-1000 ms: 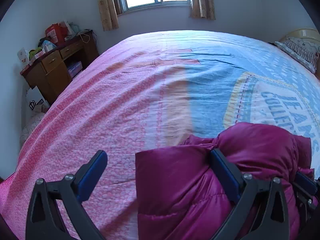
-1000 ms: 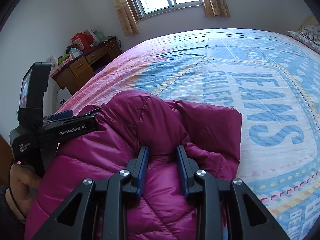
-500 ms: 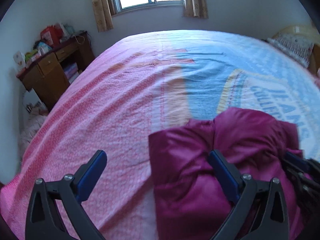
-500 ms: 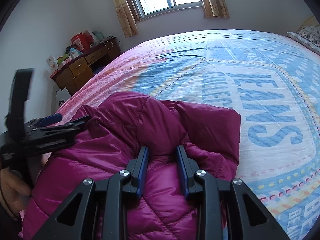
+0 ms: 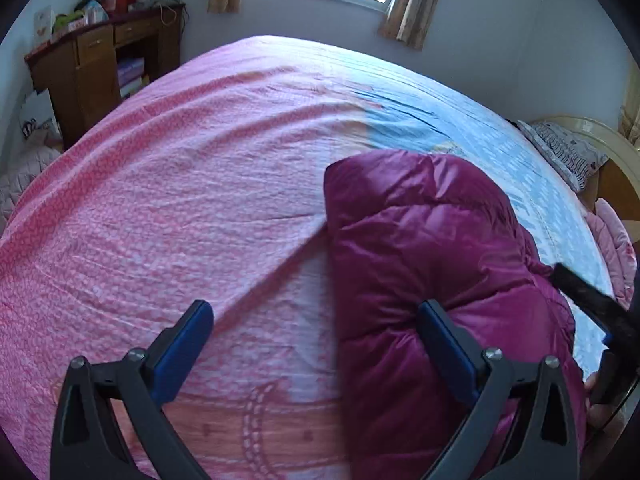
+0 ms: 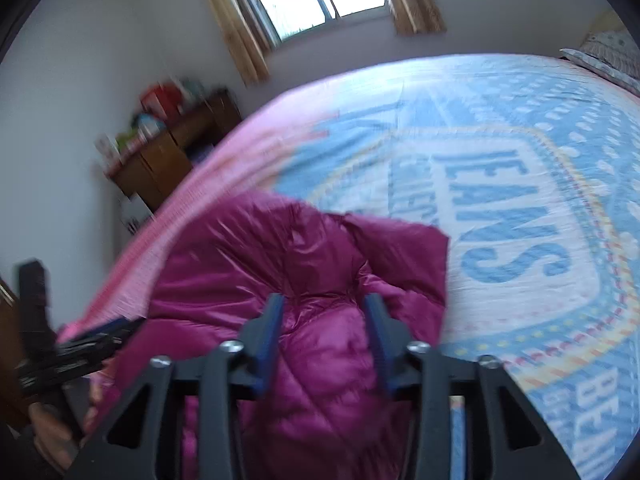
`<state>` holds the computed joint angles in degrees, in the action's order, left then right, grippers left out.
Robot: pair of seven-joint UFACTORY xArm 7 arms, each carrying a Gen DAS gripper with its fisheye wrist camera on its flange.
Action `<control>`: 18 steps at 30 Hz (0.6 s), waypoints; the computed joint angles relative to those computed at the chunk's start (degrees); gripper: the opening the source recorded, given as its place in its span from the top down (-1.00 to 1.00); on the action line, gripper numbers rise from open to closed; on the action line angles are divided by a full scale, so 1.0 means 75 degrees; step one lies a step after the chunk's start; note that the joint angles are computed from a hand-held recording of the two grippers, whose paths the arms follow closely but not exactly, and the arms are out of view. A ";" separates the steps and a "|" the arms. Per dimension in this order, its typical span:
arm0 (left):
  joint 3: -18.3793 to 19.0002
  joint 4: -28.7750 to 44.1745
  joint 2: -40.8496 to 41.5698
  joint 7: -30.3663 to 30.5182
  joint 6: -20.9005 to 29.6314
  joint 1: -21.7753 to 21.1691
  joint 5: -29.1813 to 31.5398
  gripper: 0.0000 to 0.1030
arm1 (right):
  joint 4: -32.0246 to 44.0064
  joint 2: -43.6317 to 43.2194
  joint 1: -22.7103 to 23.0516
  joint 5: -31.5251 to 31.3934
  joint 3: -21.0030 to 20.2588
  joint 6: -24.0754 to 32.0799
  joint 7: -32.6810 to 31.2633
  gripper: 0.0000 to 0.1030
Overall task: Fold large clothes
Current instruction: 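Grasp the jacket bundle with the left gripper while the right gripper holds its edge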
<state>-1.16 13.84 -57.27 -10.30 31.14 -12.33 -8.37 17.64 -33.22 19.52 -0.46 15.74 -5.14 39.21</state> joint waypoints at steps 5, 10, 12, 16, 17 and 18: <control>0.0924 -0.0111 -0.0746 0.0568 -0.0143 -0.0155 -0.0468 -1.00 | -0.1939 -0.2392 0.0734 0.0719 -0.0995 -0.0945 0.0926 -0.77; 0.1507 -0.0072 -0.0161 0.1120 -0.0764 -0.1337 -0.1544 -1.00 | -0.1909 -0.1245 0.2750 0.0305 -0.3812 -0.1365 0.0689 -0.77; 0.1366 -0.0058 0.0296 0.1168 -0.1039 -0.1559 -0.1765 -1.00 | -0.1741 -0.0498 0.3669 0.0017 -0.4754 -0.1999 0.0536 -0.77; 0.1949 -0.0158 0.0855 0.1575 -0.1499 -0.2493 -0.2639 -1.00 | -0.1038 0.0300 0.4602 -0.1226 -0.5666 -0.1848 0.0505 -0.77; 0.2115 -0.0199 0.0867 0.1732 -0.1543 -0.2636 -0.2819 -1.00 | -0.0886 0.0418 0.4546 -0.1251 -0.5502 -0.1626 0.0356 -0.77; 0.2199 -0.0261 0.0921 0.1893 -0.1710 -0.2761 -0.2972 -1.00 | -0.0746 0.0606 0.4214 -0.1226 -0.5017 -0.1496 0.0238 -0.77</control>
<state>15.33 11.88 -50.36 3.89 18.31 -33.03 -30.66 12.05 -28.68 51.12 -9.66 -21.89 -16.36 40.99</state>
